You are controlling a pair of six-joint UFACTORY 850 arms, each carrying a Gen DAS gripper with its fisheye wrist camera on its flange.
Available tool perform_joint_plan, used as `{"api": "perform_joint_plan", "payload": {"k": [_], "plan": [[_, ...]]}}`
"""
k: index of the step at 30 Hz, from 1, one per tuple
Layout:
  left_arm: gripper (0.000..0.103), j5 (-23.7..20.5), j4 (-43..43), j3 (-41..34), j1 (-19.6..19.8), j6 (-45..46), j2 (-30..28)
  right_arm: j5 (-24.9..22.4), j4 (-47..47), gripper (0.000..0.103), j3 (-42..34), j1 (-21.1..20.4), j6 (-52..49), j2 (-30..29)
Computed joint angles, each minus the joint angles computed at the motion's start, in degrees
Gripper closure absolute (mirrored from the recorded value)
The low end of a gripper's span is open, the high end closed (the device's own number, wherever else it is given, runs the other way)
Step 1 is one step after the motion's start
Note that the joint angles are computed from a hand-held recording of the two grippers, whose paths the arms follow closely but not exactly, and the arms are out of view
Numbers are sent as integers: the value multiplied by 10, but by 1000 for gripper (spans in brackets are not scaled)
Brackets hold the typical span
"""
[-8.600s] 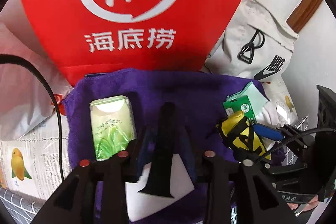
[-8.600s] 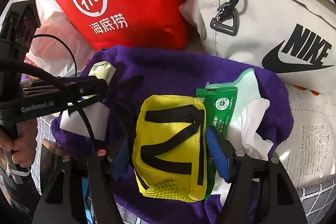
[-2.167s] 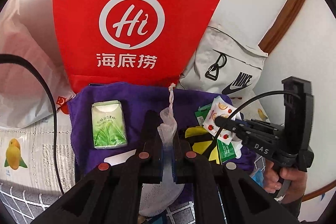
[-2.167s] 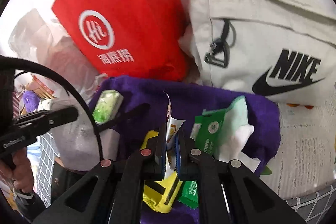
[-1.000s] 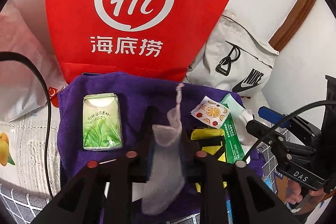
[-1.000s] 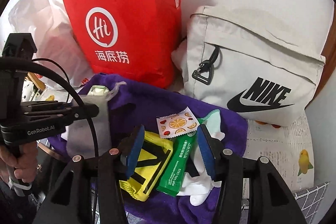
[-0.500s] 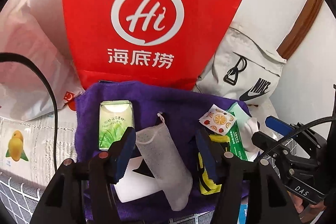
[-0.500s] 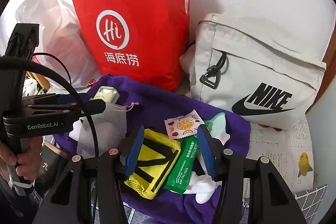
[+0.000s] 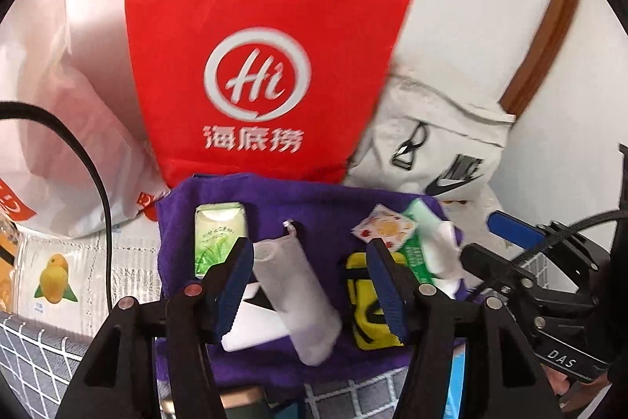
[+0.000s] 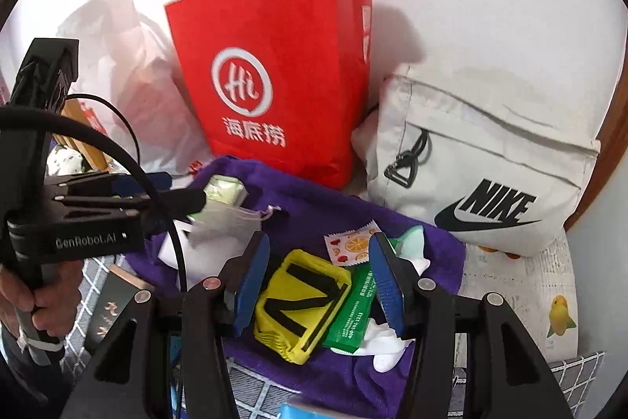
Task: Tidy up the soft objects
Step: 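Release the packet and mesh bag onto the towel and withdraw both grippers, then reach down and grasp the crumpled white tissue with the left gripper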
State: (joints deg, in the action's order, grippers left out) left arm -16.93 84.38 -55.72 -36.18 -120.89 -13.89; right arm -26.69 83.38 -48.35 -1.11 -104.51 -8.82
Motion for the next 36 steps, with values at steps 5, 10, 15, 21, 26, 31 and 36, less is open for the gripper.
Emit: {"api": "perform_joint_plan", "payload": {"k": [5, 10, 15, 21, 26, 31, 36], "plan": [[46, -63, 23, 12, -41, 2, 36, -32, -4, 50, 14, -11, -5, 31], [45, -96, -49, 22, -67, 75, 60, -51, 20, 38, 35, -27, -33, 71], [46, -134, -116, 47, -97, 151, 91, -59, -6, 38, 49, -28, -1, 99], [45, -132, -113, 106, -126, 113, 132, -84, -67, 38, 88, -43, 58, 155], [45, -127, -132, 151, -160, 96, 158, -99, -100, 38, 128, -75, 91, 197], [42, -112, -111, 191, -203, 39, 171, -131, -132, 38, 166, -131, 122, 228], [42, -70, -102, 197, -244, 25, 126, -159, -166, 38, 207, -204, 130, 265]]}}
